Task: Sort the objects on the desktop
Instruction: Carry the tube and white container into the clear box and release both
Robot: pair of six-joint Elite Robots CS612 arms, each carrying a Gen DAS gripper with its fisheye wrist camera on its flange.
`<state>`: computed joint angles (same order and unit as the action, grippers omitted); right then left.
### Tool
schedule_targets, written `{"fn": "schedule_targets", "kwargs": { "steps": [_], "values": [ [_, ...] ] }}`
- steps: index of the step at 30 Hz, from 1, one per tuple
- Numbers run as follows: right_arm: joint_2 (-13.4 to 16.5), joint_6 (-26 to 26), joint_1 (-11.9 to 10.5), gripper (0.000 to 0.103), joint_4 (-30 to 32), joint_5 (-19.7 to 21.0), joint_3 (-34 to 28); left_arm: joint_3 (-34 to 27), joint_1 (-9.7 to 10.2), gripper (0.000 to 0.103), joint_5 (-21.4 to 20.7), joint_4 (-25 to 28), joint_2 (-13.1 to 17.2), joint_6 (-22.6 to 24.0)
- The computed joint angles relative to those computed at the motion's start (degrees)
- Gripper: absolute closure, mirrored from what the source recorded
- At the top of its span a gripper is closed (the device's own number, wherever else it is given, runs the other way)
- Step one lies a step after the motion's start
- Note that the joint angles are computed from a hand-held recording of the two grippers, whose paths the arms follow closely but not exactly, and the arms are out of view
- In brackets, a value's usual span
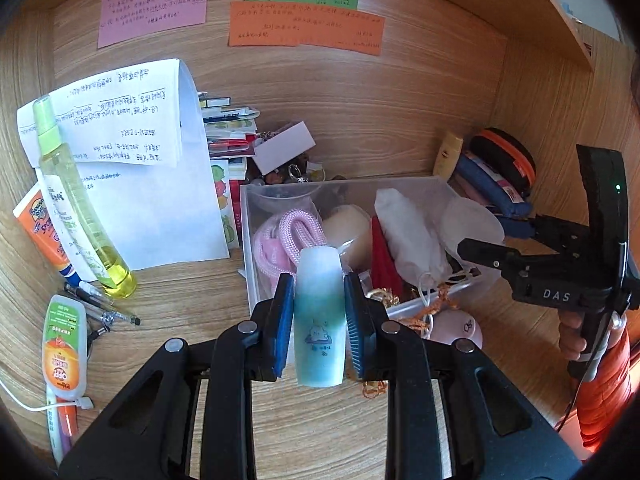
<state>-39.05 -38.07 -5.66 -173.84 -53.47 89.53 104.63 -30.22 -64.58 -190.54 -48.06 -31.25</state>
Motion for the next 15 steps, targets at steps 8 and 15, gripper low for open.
{"fn": "schedule_targets", "kwargs": {
  "steps": [8,15],
  "values": [
    [0.80,-0.68,0.29,0.041,2.06,-0.50,-1.22,-3.19,1.54,0.079,-2.01,2.45,1.84,-0.29],
    [1.13,-1.10,0.60,0.041,-0.17,-1.40,-0.92,-4.58,2.19,0.079,-2.44,4.32,2.89,-1.16]
  ]
}}
